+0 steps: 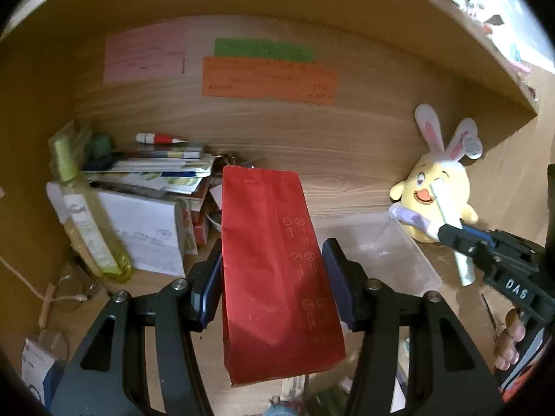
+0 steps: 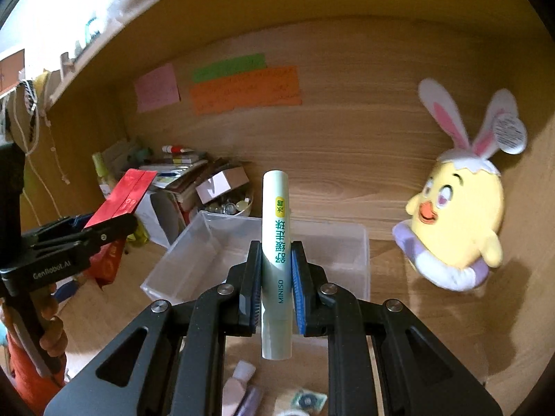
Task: Organize objects
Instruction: 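Carry red pouch and white-green tube into the bin and release both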
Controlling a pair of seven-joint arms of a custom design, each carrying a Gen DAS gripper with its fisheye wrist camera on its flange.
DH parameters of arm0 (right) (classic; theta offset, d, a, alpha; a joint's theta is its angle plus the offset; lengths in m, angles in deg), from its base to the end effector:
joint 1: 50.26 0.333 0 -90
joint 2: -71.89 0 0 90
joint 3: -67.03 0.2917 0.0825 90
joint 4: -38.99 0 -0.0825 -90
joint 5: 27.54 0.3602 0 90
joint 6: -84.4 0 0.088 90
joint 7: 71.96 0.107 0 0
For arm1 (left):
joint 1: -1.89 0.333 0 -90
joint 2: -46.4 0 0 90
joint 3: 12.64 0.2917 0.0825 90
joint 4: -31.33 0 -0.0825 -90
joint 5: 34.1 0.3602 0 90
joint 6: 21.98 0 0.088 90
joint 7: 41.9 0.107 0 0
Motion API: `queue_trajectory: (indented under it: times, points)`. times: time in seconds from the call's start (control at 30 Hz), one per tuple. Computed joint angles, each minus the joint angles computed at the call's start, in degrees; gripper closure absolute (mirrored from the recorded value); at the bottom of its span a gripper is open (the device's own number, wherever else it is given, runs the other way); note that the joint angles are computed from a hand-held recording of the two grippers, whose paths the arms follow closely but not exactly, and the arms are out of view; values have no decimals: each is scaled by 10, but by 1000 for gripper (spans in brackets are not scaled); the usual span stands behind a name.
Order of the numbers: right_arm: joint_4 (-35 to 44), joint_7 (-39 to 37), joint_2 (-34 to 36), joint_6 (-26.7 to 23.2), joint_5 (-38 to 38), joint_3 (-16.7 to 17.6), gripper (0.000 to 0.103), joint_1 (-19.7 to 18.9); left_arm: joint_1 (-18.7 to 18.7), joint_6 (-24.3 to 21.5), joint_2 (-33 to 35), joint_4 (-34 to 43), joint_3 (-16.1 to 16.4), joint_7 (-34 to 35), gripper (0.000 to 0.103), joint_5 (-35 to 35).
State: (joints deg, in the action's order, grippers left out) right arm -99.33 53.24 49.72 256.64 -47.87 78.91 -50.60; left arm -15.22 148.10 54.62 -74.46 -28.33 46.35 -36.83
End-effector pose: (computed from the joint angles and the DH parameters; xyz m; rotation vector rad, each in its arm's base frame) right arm 0.4477 0.1277 0.5527 -1.5501 1.6453 -0.7619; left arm 0.5307 -0.3259 0.5549 -1.2876 2.1124 -1.2131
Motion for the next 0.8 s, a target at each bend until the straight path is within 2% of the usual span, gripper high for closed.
queue_trajectory:
  times: [0.17,0.3,0.57,0.63,0.8]
  points:
    - [52,-7,65,-28,-15,-5,89,9,-15,-45,59,71,12,-27,48,42]
    - [88,-13,114,-53,-24,-27,89,35,-32,-81,105,123,28,-51,48,77]
    - [137,-103,184,-102,64,-82,89,100,-55,-151,178,208,39,-62,48,119]
    - [147,-138,198,-114,101,-88,89,110,-62,-158,184,216,44,-65,48,131]
    - [170,-167,224,-144,124,-93,89,121,-78,-173,203,237,53,-68,48,161]
